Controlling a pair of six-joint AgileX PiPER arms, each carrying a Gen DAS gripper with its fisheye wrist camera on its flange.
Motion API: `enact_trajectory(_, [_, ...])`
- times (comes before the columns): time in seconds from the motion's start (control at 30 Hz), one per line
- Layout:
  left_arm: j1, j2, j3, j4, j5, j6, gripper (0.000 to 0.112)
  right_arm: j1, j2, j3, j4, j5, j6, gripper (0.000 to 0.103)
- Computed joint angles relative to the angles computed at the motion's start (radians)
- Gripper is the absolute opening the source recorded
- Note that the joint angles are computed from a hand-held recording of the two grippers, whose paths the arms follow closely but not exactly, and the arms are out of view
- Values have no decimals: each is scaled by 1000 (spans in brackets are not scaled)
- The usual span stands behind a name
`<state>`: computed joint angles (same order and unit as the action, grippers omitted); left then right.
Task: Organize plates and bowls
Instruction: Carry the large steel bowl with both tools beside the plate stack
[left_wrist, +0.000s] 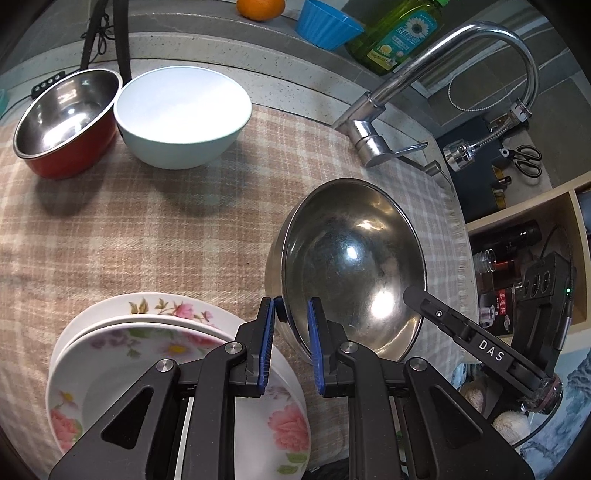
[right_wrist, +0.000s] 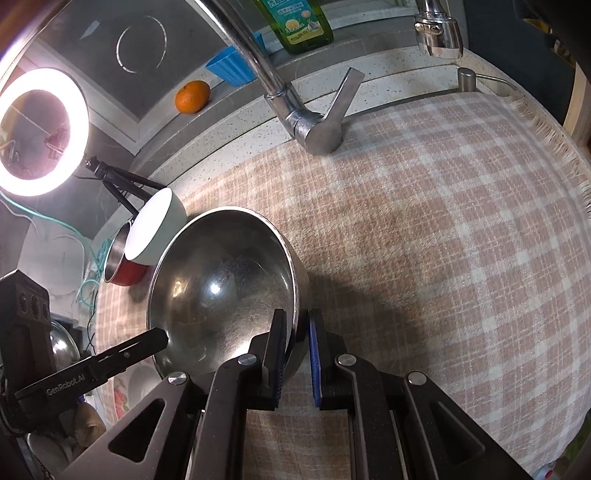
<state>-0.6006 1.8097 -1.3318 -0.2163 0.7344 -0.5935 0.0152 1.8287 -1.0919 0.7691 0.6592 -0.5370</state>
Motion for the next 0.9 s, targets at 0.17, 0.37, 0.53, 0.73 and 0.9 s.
enact_trajectory(0.17, [-2, -3, 8, 7, -5, -7, 16, 6, -8, 9, -9, -5, 8, 11])
enact_trajectory(0.37, [-3, -6, 15, 14, -8, -9, 16, 12, -12, 9, -19, -4, 18, 11])
enact_trajectory(0.53, [-2, -7, 16, 15, -9, -6, 16, 10, -8, -1, -26, 8, 20, 11])
enact_trajectory(0.73, [-4, -17, 20, 25, -10, -3, 16, 13, -28, 5, -31, -6, 25, 14])
enact_trajectory(0.9, [-3, -41, 34, 40, -16, -10, 16, 1, -54, 9, -27, -9, 28, 20])
